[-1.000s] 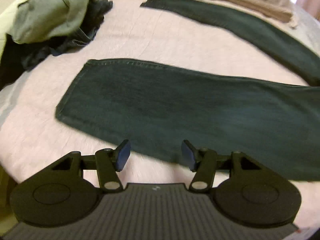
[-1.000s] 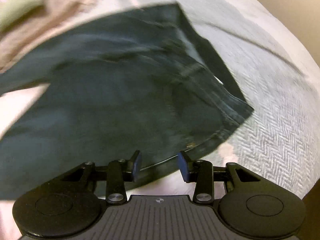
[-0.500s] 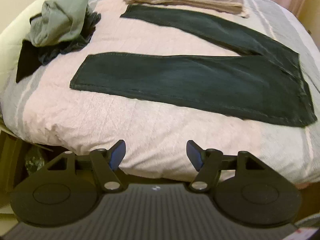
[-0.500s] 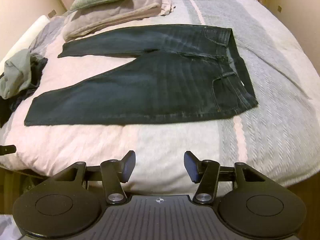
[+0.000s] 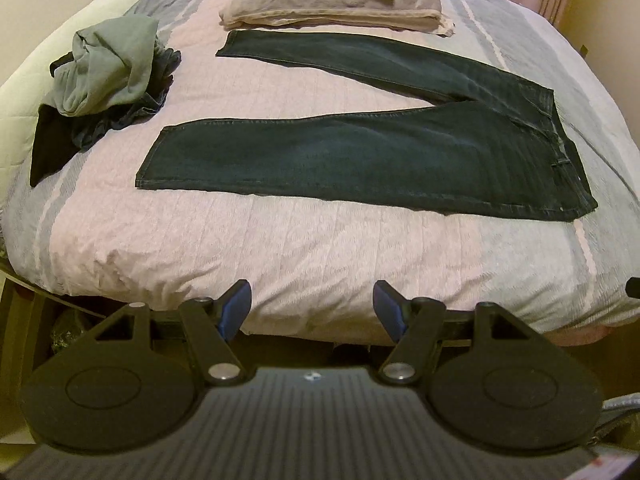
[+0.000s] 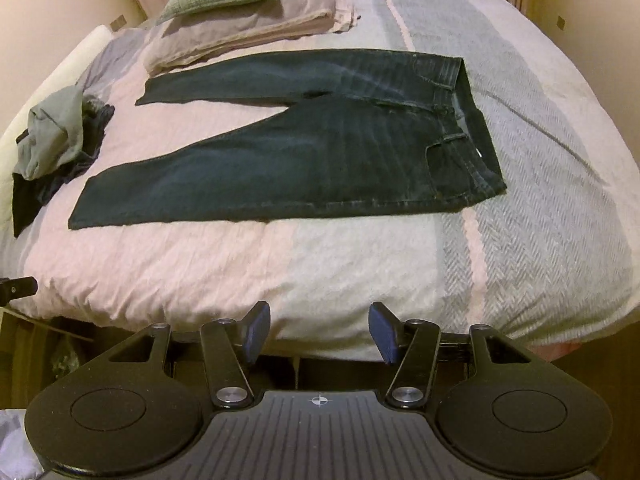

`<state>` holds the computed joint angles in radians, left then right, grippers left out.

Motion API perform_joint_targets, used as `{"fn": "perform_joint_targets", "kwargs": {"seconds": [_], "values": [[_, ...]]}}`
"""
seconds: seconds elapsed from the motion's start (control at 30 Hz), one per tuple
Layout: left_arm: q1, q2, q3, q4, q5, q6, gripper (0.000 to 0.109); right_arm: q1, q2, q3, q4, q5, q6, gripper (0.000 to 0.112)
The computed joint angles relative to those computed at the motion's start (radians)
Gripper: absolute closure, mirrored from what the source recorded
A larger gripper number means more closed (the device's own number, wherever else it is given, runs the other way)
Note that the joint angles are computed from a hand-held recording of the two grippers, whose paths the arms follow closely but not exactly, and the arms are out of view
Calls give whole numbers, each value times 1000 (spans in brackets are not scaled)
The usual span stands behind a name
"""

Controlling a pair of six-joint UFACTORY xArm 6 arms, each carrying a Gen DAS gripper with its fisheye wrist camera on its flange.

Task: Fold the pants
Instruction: 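Release the jeans and pull both tools back from the bed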

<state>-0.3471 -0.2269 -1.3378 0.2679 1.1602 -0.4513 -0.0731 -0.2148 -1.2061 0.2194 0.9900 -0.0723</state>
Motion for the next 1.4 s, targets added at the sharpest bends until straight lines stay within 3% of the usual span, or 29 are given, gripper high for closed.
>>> {"fn": "perform_joint_targets", "kwargs": {"seconds": [0.63,1.4], "values": [[48,51,-47,-46,-2,105,45,47,44,-41,-34,2,73,60],[47,110,-110,-43,9,77,42,30,108,-115,-16,28,41,60]]}}
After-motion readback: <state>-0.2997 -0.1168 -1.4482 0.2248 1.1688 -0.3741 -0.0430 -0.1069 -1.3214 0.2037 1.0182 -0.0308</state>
